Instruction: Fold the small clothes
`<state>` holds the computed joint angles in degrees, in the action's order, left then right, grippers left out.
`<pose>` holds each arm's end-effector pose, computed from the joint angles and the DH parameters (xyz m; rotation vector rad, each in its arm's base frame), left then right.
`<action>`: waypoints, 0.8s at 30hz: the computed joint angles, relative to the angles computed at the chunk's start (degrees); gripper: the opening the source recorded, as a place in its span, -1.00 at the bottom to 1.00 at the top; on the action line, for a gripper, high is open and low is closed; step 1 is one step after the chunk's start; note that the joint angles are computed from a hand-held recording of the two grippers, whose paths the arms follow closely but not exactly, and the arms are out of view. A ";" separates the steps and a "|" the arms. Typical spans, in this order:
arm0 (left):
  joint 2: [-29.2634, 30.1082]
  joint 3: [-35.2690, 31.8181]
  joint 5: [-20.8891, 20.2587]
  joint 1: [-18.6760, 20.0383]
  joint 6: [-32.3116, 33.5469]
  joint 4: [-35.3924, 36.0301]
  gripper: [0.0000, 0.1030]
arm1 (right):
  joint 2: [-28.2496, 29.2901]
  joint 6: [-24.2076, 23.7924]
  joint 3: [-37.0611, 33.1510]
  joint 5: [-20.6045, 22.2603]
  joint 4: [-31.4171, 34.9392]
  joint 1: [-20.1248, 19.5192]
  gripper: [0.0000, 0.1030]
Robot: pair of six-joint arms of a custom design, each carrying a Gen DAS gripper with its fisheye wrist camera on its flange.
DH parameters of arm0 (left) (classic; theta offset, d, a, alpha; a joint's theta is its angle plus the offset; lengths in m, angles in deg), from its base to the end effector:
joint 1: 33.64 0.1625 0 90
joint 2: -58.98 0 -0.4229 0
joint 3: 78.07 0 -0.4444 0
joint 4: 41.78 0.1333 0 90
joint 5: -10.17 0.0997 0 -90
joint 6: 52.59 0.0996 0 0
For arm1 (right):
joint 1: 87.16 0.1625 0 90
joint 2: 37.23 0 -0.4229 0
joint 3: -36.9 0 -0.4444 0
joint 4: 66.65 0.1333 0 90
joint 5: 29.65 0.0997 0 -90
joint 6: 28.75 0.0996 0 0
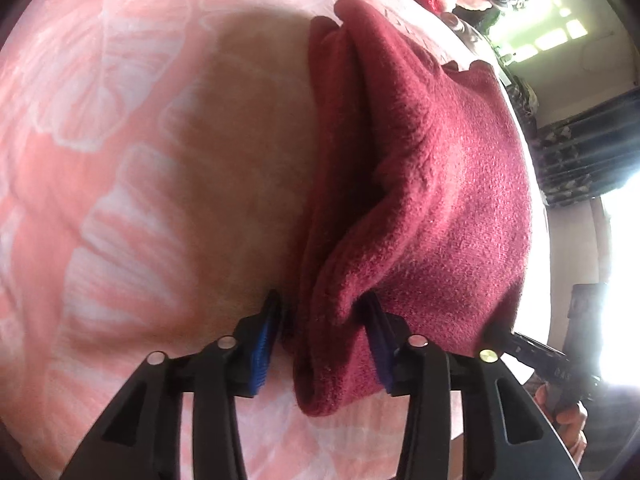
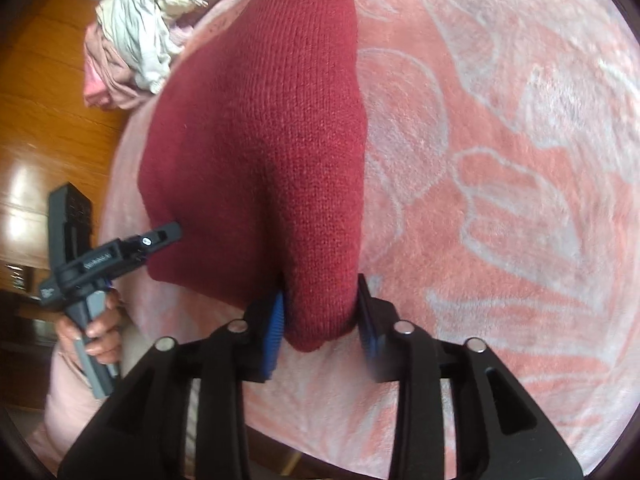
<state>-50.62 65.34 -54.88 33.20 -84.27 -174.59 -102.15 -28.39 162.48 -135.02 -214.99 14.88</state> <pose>0.0275 -0.3815 0.2400 -0.2554 2.7760 -0.4787 0.2073 -0.4596 0.0581 0.2999 -2.8548 -0.0160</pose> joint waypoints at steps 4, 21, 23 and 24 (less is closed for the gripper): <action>-3.89 1.11 7.08 -5.69 -3.67 6.55 0.16 | -0.50 0.69 0.06 -3.92 -1.18 2.34 -0.03; -8.01 1.23 20.79 -18.60 -18.61 29.82 0.52 | -1.75 5.00 2.95 -16.41 -7.16 8.91 0.31; -8.01 1.07 21.77 -19.91 -20.10 32.70 0.54 | -1.65 5.32 3.00 -17.34 -7.04 9.58 0.43; -7.42 0.86 21.90 -20.14 -20.52 32.88 0.55 | -1.69 5.53 3.08 -17.70 -6.94 9.88 0.51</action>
